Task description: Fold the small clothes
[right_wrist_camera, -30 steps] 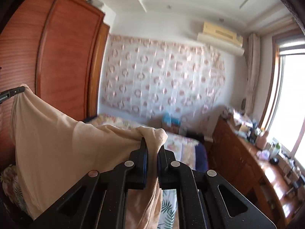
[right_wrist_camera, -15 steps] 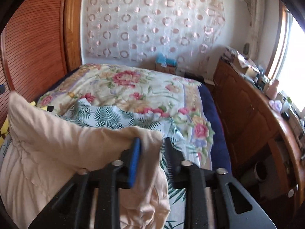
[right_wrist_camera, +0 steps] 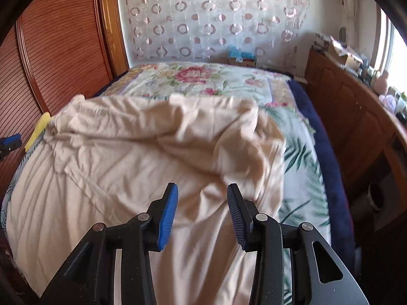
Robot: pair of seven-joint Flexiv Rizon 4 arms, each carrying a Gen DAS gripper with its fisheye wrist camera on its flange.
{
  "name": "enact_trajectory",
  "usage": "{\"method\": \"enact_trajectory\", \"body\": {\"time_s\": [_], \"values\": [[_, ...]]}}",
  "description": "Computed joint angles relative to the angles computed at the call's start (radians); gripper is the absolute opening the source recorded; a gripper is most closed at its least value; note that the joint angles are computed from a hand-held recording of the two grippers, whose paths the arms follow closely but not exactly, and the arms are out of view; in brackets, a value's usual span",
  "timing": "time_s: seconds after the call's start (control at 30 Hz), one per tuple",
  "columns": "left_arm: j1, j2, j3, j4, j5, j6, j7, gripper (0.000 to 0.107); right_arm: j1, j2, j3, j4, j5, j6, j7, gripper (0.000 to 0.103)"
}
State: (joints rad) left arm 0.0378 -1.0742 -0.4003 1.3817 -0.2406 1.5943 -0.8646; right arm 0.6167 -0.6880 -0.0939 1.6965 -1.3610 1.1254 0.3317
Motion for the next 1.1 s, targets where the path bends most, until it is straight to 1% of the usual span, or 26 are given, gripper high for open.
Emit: {"method": "enact_trajectory", "body": {"time_s": [0.03, 0.07, 0.13, 0.17, 0.23, 0.33, 0.4, 0.47, 0.5, 0.57, 0.6, 0.67, 0.7, 0.83, 0.87, 0.97, 1.03, 1.07, 1.1], "values": [[-0.010, 0.006, 0.021, 0.007, -0.004, -0.002, -0.011, 0.051, -0.004, 0.011, 0.008, 0.017, 0.016, -0.006, -0.013, 0.042], [-0.005, 0.007, 0.018, 0.015, -0.003, 0.000, -0.012, 0.051, -0.009, 0.010, 0.013, 0.022, 0.031, -0.007, -0.023, 0.042], [0.043, 0.009, -0.041, 0.059, 0.009, 0.026, 0.001, 0.051, -0.013, 0.009, 0.014, 0.023, 0.050, -0.004, -0.036, 0.042], [0.058, 0.014, -0.055, 0.081, 0.013, 0.034, 0.000, 0.051, -0.007, 0.017, 0.017, 0.034, 0.060, -0.015, -0.042, 0.042], [0.070, 0.018, -0.065, 0.104, 0.023, 0.048, -0.005, 0.051, -0.002, 0.025, 0.018, 0.045, 0.072, -0.030, -0.047, 0.042], [0.066, 0.022, -0.057, 0.113, 0.031, 0.064, -0.025, 0.051, -0.001, 0.029, 0.023, 0.053, 0.090, -0.037, -0.053, 0.042], [0.081, 0.027, -0.077, 0.131, 0.045, 0.075, -0.030, 0.051, 0.006, 0.041, 0.013, 0.066, 0.066, -0.041, -0.034, 0.042], [0.101, 0.029, -0.097, 0.154, 0.064, 0.090, -0.033, 0.051, -0.001, 0.016, 0.016, 0.040, 0.040, -0.045, -0.018, 0.042], [0.110, 0.032, -0.105, 0.168, 0.073, 0.098, -0.036, 0.051, 0.018, -0.011, -0.007, 0.016, 0.050, -0.030, -0.032, 0.042], [0.133, 0.031, -0.128, 0.191, 0.094, 0.110, -0.040, 0.051, 0.013, -0.015, -0.002, 0.013, 0.040, -0.034, -0.007, 0.042], [0.137, 0.029, -0.133, 0.194, 0.101, 0.113, -0.043, 0.051, 0.016, -0.025, -0.005, 0.008, 0.034, -0.032, 0.003, 0.042], [0.130, 0.026, -0.127, 0.185, 0.105, 0.113, -0.057, 0.051, 0.016, -0.018, -0.003, 0.013, 0.039, -0.035, -0.003, 0.042], [0.126, 0.024, -0.126, 0.176, 0.106, 0.109, -0.062, 0.051, 0.023, -0.010, -0.006, 0.031, 0.023, -0.036, 0.017, 0.042], [0.109, -0.007, -0.142, 0.108, 0.103, 0.078, -0.059, 0.051, 0.019, -0.027, -0.004, 0.020, 0.012, -0.035, 0.027, 0.042], [0.095, -0.018, -0.139, 0.078, 0.094, 0.066, -0.059, 0.051, 0.019, -0.027, -0.003, 0.020, 0.013, -0.036, 0.026, 0.042], [0.020, -0.041, -0.071, -0.024, 0.051, 0.018, -0.072, 0.051, 0.020, -0.026, 0.000, 0.022, 0.015, -0.043, 0.024, 0.043], [-0.048, -0.064, 0.006, -0.119, 0.007, -0.039, -0.096, 0.051, 0.018, -0.022, 0.001, 0.027, 0.011, -0.041, 0.026, 0.043], [-0.084, -0.081, 0.053, -0.180, -0.021, -0.091, -0.115, 0.051, 0.018, -0.020, 0.001, 0.029, 0.009, -0.041, 0.029, 0.043], [-0.105, -0.095, 0.082, -0.223, -0.037, -0.128, -0.125, 0.050, 0.018, -0.018, 0.002, 0.031, 0.007, -0.042, 0.032, 0.043]]}}
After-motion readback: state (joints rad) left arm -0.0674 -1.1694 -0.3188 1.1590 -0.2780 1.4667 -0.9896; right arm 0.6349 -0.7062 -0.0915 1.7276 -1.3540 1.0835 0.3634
